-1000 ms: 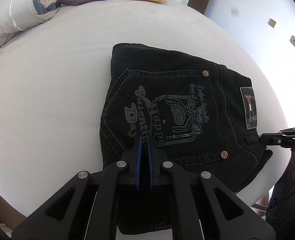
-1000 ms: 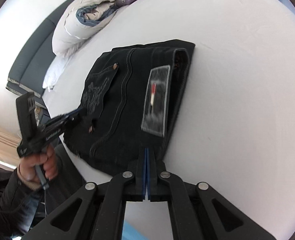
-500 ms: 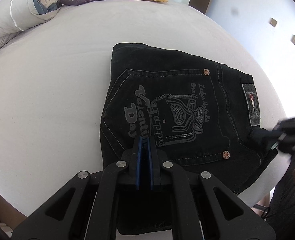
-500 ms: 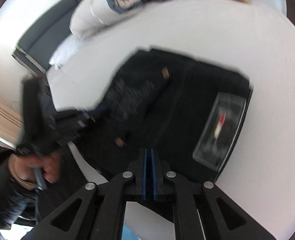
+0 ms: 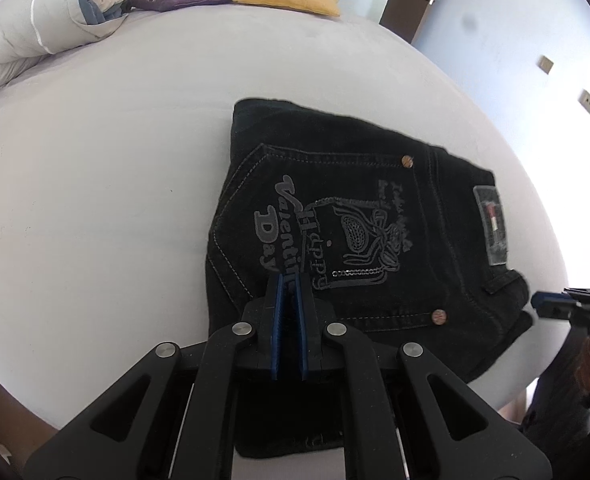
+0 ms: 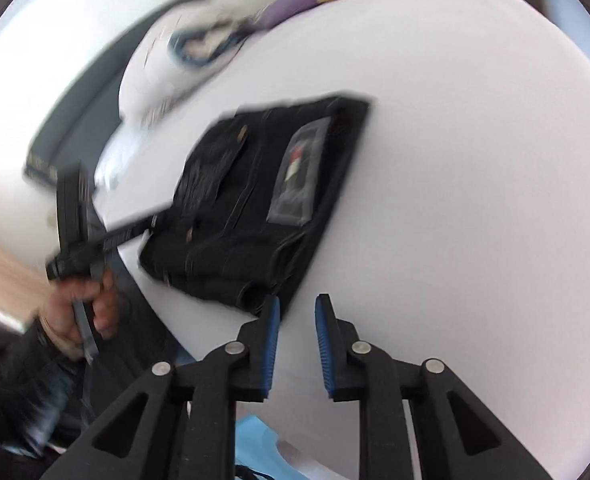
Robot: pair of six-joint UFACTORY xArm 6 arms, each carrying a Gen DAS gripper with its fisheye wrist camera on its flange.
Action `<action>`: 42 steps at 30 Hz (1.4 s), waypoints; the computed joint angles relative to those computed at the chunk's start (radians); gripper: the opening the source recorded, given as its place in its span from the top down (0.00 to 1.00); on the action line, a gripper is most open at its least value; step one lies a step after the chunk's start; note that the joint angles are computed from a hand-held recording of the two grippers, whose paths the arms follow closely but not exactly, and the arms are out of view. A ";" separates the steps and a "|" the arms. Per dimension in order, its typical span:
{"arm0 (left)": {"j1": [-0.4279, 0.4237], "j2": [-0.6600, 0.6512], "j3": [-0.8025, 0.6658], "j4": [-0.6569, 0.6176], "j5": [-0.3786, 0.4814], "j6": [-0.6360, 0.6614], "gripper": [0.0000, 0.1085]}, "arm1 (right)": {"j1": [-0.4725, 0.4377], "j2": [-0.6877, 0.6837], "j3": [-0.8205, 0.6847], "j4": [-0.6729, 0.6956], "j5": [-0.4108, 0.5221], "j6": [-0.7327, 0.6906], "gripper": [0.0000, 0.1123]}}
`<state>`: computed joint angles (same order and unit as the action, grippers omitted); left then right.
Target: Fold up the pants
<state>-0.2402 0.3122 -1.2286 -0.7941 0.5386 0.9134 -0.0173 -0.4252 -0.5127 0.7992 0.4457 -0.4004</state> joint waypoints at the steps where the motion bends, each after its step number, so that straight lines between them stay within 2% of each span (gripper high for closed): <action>1: 0.009 -0.009 -0.004 -0.006 0.014 -0.002 0.94 | -0.022 -0.009 -0.002 0.060 0.001 -0.031 0.67; 3: 0.028 -0.017 -0.027 -0.002 0.037 -0.016 0.93 | -0.079 0.001 -0.024 0.179 0.020 -0.084 0.48; 6: 0.067 0.039 -0.138 0.058 0.132 -0.091 0.78 | -0.142 0.081 -0.102 0.391 0.077 -0.210 0.47; 7: 0.076 0.059 -0.171 0.071 0.154 -0.111 0.55 | -0.152 0.116 -0.132 0.430 0.099 -0.234 0.47; 8: 0.086 0.083 -0.210 0.075 0.180 -0.127 0.20 | -0.155 0.156 -0.164 0.461 0.116 -0.248 0.47; 9: 0.095 0.105 -0.243 0.062 0.203 -0.133 0.11 | -0.159 0.196 -0.195 0.472 0.133 -0.244 0.46; 10: 0.107 0.128 -0.277 0.029 0.233 -0.128 0.09 | -0.155 0.230 -0.223 0.468 0.144 -0.224 0.47; 13: 0.134 0.234 -0.432 0.049 0.359 -0.216 0.09 | -0.137 0.321 -0.292 0.415 0.159 -0.137 0.46; 16: 0.143 0.321 -0.558 0.076 0.480 -0.236 0.09 | -0.137 0.387 -0.332 0.391 0.202 -0.083 0.47; 20: 0.132 0.410 -0.679 0.162 0.541 -0.291 0.11 | -0.125 0.444 -0.374 0.391 0.201 -0.070 0.47; 21: 0.132 0.426 -0.700 0.168 0.554 -0.296 0.13 | -0.125 0.456 -0.385 0.386 0.205 -0.060 0.47; 23: 0.129 0.458 -0.748 0.188 0.588 -0.316 0.25 | -0.125 0.485 -0.412 0.392 0.216 -0.059 0.47; 27: 0.115 0.479 -0.777 0.215 0.612 -0.309 0.36 | -0.122 0.523 -0.452 0.369 0.231 -0.039 0.47; 32: 0.097 0.506 -0.820 0.245 0.647 -0.309 0.56 | -0.101 0.563 -0.500 0.328 0.230 -0.019 0.49; 34: 0.095 0.523 -0.849 0.249 0.668 -0.322 0.59 | -0.096 0.564 -0.503 0.307 0.225 -0.013 0.62; 35: 0.092 0.526 -0.854 0.259 0.669 -0.326 0.60 | -0.095 0.560 -0.500 0.276 0.223 0.006 0.65; 39: 0.085 0.520 -0.853 0.275 0.668 -0.331 0.65 | -0.093 0.538 -0.475 0.260 0.205 0.001 0.73; 42: 0.081 0.479 -0.798 0.280 0.630 -0.315 0.72 | -0.066 0.520 -0.466 0.195 0.157 0.020 0.78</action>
<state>-0.1595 0.7909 -2.0263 -0.5141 1.1682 0.5985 -0.0829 0.0950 -0.9786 0.9940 0.6025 -0.3802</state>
